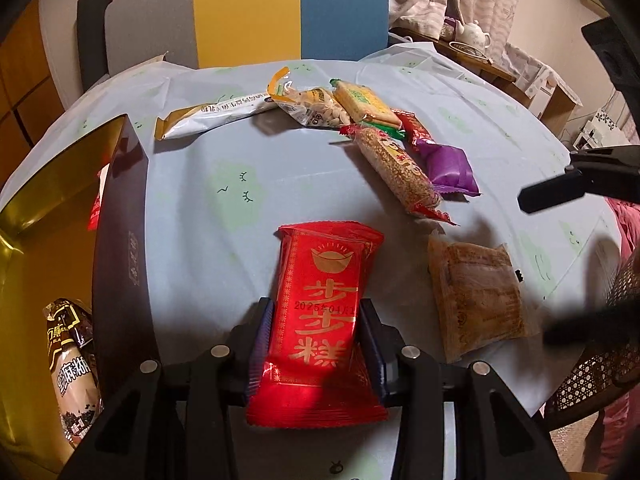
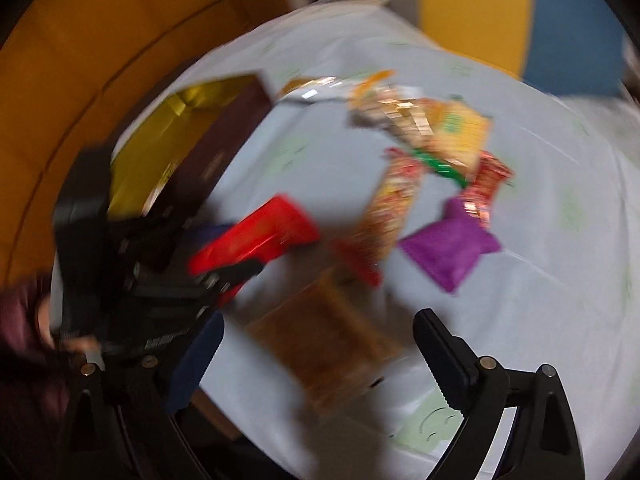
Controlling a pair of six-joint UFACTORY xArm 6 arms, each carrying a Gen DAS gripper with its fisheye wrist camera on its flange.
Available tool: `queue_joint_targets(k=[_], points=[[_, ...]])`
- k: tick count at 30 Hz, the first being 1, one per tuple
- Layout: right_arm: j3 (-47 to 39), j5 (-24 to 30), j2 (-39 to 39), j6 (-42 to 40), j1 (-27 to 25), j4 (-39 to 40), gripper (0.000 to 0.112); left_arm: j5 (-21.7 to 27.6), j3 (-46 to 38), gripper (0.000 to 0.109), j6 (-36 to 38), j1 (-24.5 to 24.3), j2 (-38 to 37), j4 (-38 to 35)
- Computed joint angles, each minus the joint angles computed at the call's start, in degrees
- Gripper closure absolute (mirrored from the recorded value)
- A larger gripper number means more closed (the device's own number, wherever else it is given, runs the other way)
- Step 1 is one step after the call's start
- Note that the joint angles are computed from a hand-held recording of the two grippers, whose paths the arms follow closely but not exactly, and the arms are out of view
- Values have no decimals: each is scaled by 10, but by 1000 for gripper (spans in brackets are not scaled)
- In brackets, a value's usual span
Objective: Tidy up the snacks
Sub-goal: 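Grasp the clear pastry bag with the right gripper while the left holds the red packet, then place the red packet in the gold tray with the left gripper while the right lifts the pastry bag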
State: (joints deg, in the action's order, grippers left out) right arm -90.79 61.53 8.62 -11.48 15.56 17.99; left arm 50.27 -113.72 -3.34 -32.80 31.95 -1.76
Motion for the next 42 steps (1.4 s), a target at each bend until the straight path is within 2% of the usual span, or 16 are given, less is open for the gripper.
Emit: queue_joint_targets(k=[3,7,11,13,14,18,20,24,32,36,38,42], points=[[-13,34,9,-22,19,-27,10,-5,6,66,0,0,-2,-3],[-28,55,25,-12,41,-96,10,-8,11,66,0,1,-5,-7],[-30,42,37,3,49,-137,10,-10,15,66,1,1,-7,-10],[-14,17,34,3,49,-135,22,-12,16,66,1,1,-7,-10],[-4,6,30,0,50,-134,53,-13,17,66,1,1,-8,-9],[32,-30,16,22,51,-130,52,-18,19,66,-2,0,-8,-6],[59,-50,2,32,42,-100,52,-19,20,66,-1,-1,-9,-2],[73,-54,-6,31,37,-82,50,-7,9,66,-3,-2,-5,1],[104,-82,-21,42,57,-111,50,-38,43,67,49,16,-57,-124],[99,-83,-16,39,54,-111,49,-59,54,66,6,51,-86,-162],[100,-83,-18,43,56,-115,48,-64,49,66,-39,75,-89,-151],[102,-87,-17,45,59,-126,46,-19,-7,66,-130,119,-54,-107]])
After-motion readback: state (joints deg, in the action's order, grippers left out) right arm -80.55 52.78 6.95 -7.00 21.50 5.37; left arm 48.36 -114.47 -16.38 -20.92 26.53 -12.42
